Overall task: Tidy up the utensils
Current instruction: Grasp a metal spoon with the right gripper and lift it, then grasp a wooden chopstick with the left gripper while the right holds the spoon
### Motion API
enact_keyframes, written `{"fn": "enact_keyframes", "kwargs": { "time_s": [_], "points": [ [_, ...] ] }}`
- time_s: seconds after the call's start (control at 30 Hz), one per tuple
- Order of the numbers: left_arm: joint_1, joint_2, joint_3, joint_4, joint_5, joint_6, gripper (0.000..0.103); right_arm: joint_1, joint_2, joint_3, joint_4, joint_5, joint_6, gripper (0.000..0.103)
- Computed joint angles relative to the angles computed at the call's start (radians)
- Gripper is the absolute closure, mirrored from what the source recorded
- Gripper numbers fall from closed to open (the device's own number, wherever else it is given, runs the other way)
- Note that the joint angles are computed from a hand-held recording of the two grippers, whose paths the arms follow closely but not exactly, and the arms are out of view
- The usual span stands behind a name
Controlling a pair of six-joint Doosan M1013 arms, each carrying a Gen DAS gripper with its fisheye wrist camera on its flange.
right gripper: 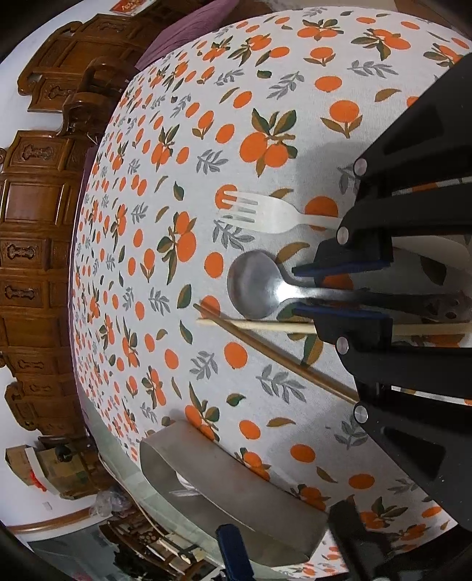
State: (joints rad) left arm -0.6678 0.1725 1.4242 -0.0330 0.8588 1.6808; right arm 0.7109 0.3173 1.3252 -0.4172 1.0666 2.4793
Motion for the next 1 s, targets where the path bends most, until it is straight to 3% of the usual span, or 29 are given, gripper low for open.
{"fn": "enact_keyframes", "kwargs": {
  "time_s": [0.3, 0.6, 0.67, 1.0],
  "points": [
    [-0.022, 0.023, -0.011, 0.025, 0.019, -0.01, 0.01, -0.017, -0.011, 0.014, 0.03, -0.027, 0.016, 0.096],
    [-0.039, 0.05, -0.029, 0.032, 0.033, -0.009, 0.01, -0.013, -0.057, 0.049, -0.056, -0.091, 0.113, 0.096],
    [-0.041, 0.056, -0.033, 0.016, 0.034, 0.01, 0.015, -0.016, -0.065, 0.056, -0.066, -0.096, 0.128, 0.096],
    [-0.043, 0.097, -0.065, -0.051, 0.101, 0.043, 0.064, -0.018, -0.076, 0.068, -0.079, -0.103, 0.146, 0.096]
  ]
}}
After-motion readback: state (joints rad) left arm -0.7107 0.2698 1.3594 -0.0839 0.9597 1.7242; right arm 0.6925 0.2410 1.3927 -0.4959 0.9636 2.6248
